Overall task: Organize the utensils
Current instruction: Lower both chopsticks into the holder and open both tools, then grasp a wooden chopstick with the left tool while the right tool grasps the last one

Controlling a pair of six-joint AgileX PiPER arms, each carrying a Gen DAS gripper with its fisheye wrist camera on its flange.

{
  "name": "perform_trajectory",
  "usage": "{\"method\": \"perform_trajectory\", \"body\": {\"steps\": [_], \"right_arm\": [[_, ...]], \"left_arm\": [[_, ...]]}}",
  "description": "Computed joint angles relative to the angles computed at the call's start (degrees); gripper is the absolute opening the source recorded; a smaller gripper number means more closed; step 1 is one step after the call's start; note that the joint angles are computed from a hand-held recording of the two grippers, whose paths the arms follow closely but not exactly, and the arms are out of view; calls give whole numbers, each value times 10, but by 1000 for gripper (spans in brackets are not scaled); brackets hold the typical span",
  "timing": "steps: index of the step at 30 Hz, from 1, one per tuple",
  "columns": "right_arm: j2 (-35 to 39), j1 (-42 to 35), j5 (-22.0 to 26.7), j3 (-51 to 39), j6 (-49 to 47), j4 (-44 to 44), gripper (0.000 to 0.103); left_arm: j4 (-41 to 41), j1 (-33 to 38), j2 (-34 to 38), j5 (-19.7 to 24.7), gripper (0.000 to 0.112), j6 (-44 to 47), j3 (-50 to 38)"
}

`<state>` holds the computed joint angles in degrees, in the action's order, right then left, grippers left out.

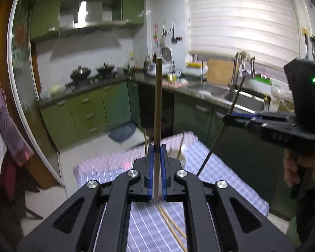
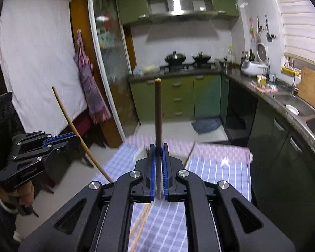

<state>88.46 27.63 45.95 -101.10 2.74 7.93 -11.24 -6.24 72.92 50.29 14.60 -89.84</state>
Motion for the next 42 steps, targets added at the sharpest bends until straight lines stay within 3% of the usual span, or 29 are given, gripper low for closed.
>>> {"method": "perform_trajectory", "body": {"steps": [5,10,17,22,26,29,32,34,37,42], "right_arm": [[87,-9,-7,-106,19,-23,7],[170,-22,-1,-174,23,-27,7],[210,-30,-12,-157,-1,-1,7],[221,-26,-15,-144,-10,1,7],[195,-18,-33,-106,-12,-1,14],[147,-12,-49,-55,-11,-2,14],[80,-5,-66,17,-13,-4,22],[33,3,-73,78,-7,-16,30],[-10,5,-61,158,-3,-22,30],[12,-5,-16,236,1,-42,30]], "left_arm": [[-2,-1,72,-28,6,-15,-83],[-5,4,144,-71,6,-22,-91],[5,11,209,-94,6,-33,-84],[5,13,210,-99,6,-27,-51],[-6,19,194,-91,6,-18,-26],[-19,29,166,-73,7,-7,-8],[-16,33,139,-41,16,-16,7],[-4,34,124,-2,19,-32,21],[19,30,113,60,19,-56,51],[21,23,134,125,19,-75,102]]}}
